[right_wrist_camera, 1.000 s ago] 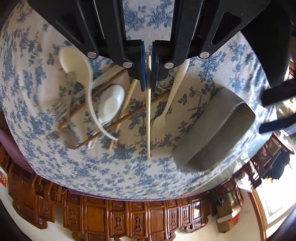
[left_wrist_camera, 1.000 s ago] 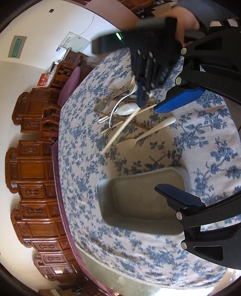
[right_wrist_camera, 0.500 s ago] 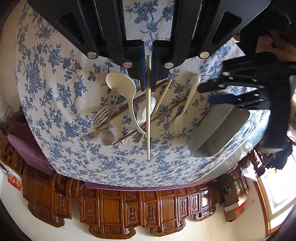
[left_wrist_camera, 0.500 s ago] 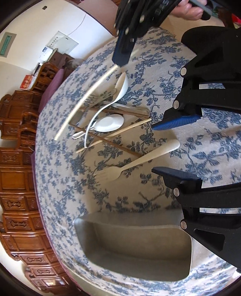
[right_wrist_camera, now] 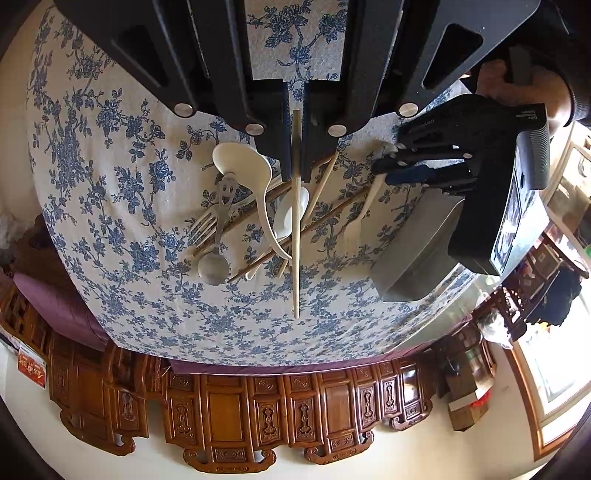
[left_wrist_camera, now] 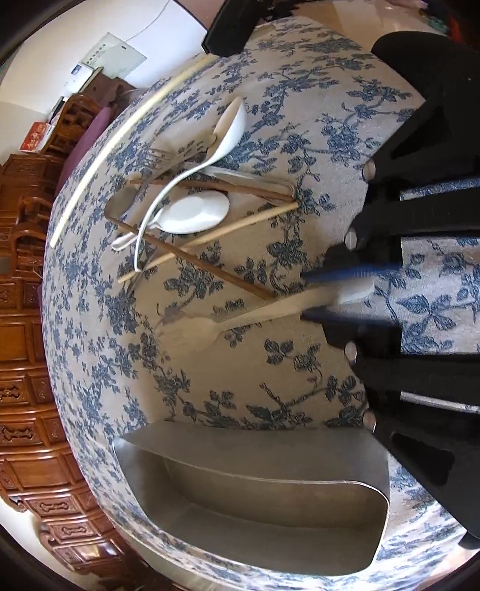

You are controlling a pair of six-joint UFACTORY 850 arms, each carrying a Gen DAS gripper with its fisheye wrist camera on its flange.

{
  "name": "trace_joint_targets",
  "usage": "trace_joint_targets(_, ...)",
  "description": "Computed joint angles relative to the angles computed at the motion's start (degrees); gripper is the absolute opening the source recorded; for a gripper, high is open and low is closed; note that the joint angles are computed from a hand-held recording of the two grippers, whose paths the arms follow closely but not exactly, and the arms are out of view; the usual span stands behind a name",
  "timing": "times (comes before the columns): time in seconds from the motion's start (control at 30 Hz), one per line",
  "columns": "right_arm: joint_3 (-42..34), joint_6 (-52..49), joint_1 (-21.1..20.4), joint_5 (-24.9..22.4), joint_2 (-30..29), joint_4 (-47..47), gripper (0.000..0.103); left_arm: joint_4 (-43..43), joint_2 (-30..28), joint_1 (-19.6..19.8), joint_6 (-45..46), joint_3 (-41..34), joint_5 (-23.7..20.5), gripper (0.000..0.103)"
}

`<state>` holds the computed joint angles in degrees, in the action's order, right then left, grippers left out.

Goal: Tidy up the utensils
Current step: 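Grasp the white plastic fork with left gripper while right lifts the chopstick, then lower the fork into the grey tray and open left gripper while right carries chopstick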

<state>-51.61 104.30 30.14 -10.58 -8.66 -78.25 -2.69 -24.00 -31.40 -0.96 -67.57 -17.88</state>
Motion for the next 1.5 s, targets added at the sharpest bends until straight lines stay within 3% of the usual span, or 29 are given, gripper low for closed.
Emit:
trace_joint_targets(0.2, -0.17, -1.68, 0.23, -0.16, -0.12, 1.43, 0.006, 3.03, 2.12, 0.59, -1.03, 1.71, 0.57, 0.01)
trace_joint_targets(0.73, -2.52, -3.41, 2.87, -0.76, -0.74, 2.6, 0.006, -7.04, 10.36, 6.01, 10.92, 4.31, 2.7, 0.01)
trace_joint_targets(1.13, -9.45, -7.34, 5.58, -0.62, -5.23, 6.55, 0.006, -4.95, 7.37, 12.26, 10.31, 1.8, 0.77, 0.01)
trace_joint_targets(1.5, -14.71, -15.69, 6.61, -0.46, -9.31, 16.22, 0.006, -1.9, 3.37, 13.51, 8.04, -0.94, -1.42, 0.013)
